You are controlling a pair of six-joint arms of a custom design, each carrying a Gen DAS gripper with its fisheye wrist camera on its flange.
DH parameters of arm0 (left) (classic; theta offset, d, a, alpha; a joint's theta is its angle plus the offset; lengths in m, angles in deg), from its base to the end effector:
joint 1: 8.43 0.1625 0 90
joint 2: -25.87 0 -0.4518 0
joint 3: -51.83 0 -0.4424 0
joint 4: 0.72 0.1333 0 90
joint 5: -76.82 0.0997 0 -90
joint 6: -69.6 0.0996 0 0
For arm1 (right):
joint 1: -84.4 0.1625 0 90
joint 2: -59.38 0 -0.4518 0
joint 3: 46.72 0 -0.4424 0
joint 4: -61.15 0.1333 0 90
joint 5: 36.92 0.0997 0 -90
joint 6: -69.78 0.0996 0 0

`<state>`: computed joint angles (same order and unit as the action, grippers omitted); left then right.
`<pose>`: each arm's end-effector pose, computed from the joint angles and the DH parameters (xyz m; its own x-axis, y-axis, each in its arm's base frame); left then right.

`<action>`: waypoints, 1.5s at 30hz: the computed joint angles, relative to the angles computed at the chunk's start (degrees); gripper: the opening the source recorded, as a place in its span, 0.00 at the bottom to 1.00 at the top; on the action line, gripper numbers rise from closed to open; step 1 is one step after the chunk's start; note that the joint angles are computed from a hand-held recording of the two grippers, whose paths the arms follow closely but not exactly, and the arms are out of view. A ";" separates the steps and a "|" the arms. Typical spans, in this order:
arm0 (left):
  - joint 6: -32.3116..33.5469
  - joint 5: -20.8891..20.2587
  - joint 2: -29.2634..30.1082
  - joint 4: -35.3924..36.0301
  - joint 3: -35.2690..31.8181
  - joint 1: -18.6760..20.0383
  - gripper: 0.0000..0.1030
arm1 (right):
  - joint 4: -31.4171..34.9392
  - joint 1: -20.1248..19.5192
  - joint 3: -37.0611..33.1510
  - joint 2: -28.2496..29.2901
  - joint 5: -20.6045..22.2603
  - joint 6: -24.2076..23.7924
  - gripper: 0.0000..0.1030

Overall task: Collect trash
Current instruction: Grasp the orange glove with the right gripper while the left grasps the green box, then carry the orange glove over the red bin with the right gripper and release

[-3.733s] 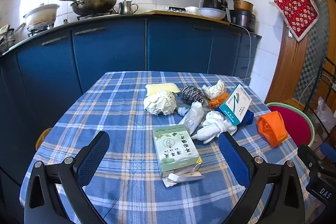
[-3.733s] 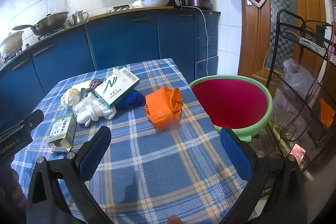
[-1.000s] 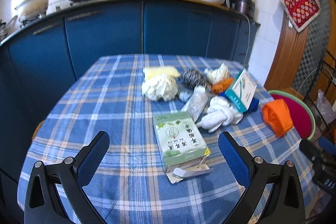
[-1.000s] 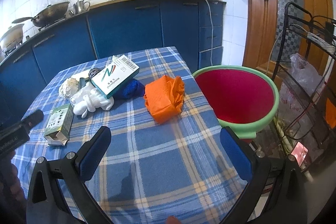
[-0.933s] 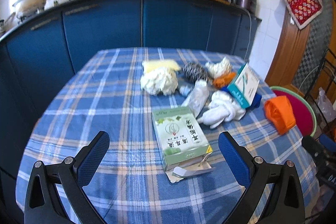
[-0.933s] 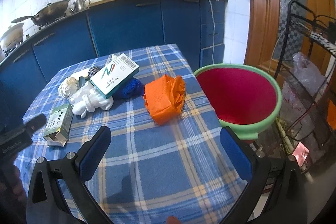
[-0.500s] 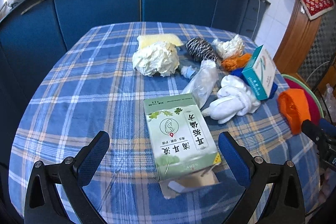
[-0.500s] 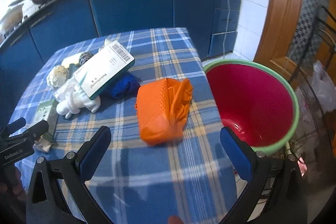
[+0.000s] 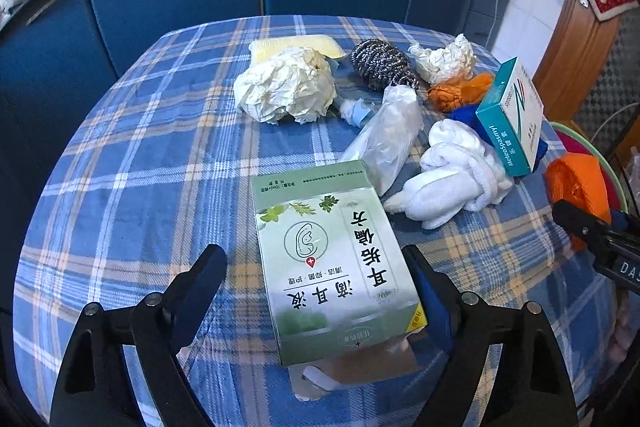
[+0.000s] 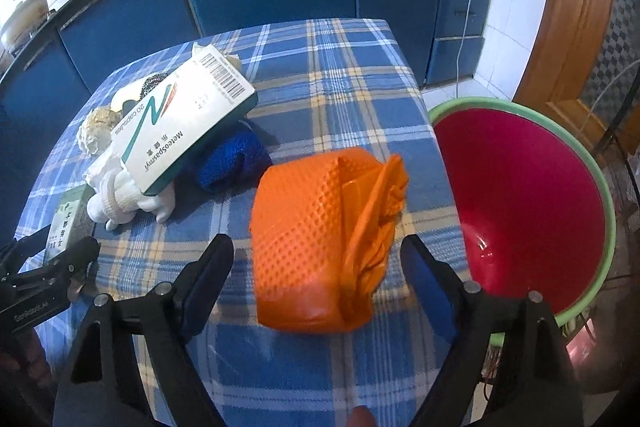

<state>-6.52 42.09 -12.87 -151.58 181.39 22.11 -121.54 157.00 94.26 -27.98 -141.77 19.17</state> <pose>-0.2387 -0.3907 -0.0961 -0.7090 -0.2596 -0.6556 0.2411 0.7844 -0.5714 -0.0231 -0.4342 0.2457 -0.7341 -0.2913 0.6134 -0.5282 0.8127 -0.2462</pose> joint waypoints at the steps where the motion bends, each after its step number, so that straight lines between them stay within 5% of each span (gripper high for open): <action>1: 0.71 0.13 0.02 -0.77 0.30 -0.15 0.84 | -0.83 -0.01 0.19 0.24 0.05 -0.25 0.84; 3: 1.20 0.96 -0.24 -2.72 1.48 -0.85 0.62 | -3.39 0.11 0.61 1.14 -0.28 -0.77 0.84; 4: 2.48 1.20 -0.22 -4.89 2.03 -0.63 0.60 | -4.49 0.19 0.83 1.52 -0.47 -1.00 0.84; 16: 17.95 0.88 2.00 -26.14 5.99 0.21 0.59 | -13.06 2.92 2.30 5.53 -5.40 -0.73 0.77; 24: 24.71 -1.17 2.65 -33.88 6.58 1.13 0.59 | -13.78 4.21 2.68 5.72 -6.62 1.85 0.44; 31: 22.27 -1.74 2.29 -35.34 7.88 0.34 0.57 | -10.36 2.89 4.49 1.67 -3.73 4.02 0.27; 39: 12.92 1.23 -0.81 -27.85 10.57 -5.44 0.57 | -3.58 0.87 6.92 -6.04 1.92 4.88 0.25; 45: 12.24 2.72 -2.79 -25.11 10.49 -8.75 0.57 | 1.05 0.53 7.68 -12.27 5.08 4.51 0.25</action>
<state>5.72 44.81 -15.66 -176.68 191.87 13.36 -120.50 157.53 101.94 -40.24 -136.69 23.68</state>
